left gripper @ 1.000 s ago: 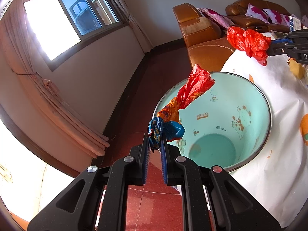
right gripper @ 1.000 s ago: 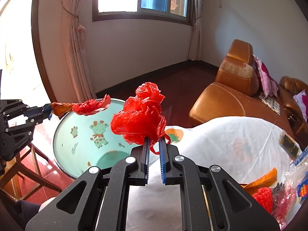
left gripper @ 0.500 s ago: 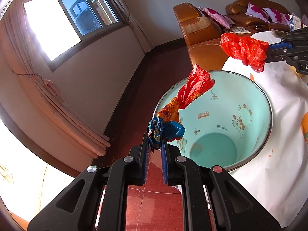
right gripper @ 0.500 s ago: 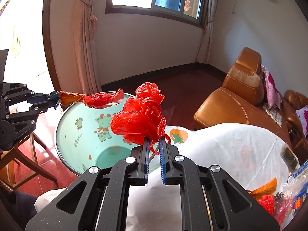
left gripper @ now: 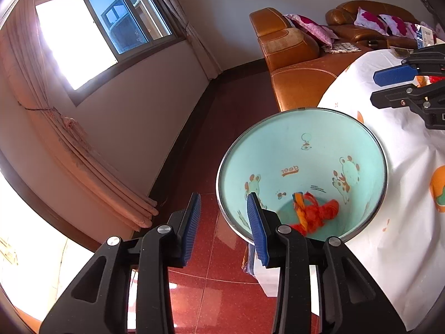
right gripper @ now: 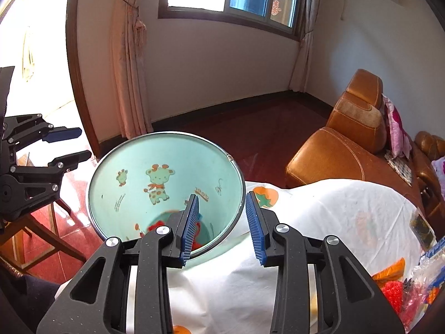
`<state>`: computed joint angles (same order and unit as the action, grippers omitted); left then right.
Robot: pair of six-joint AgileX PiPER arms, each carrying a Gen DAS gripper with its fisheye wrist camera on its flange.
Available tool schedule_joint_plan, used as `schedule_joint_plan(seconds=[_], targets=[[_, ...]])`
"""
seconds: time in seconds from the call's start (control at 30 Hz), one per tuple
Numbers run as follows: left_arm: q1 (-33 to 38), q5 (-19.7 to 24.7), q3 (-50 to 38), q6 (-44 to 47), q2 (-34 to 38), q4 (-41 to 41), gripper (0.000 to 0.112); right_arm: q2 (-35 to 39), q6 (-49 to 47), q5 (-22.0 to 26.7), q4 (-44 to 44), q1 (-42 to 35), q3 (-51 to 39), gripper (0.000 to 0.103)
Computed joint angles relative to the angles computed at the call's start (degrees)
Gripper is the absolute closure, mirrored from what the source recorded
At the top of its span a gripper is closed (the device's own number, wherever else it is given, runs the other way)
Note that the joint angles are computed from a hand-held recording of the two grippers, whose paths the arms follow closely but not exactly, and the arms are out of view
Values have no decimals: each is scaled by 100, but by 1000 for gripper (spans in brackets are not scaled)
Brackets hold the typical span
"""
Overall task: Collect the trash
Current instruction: 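Open both tools to drop the wrapper and red bag into the bin, then grasp the yellow sponge with the left tool while the right tool grasps the clear pink bag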
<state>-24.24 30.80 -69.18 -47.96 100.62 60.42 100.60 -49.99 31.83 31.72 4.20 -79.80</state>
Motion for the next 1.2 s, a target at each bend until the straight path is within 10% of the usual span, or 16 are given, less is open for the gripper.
schedule_joint_plan(seconds=[0.47, 0.87, 1.2], targets=[[-186, -60, -65, 301, -81, -381, 65, -1052, 1028, -111, -576, -415, 459, 61], [-1152, -54, -827, 1202, 408, -1270, 61, -2213, -390, 324, 989, -3945, 1843, 48], [-1886, 442, -3149, 2211, 1811, -2568, 60, -1983, -1837, 244, 2117, -5357, 2643, 47]])
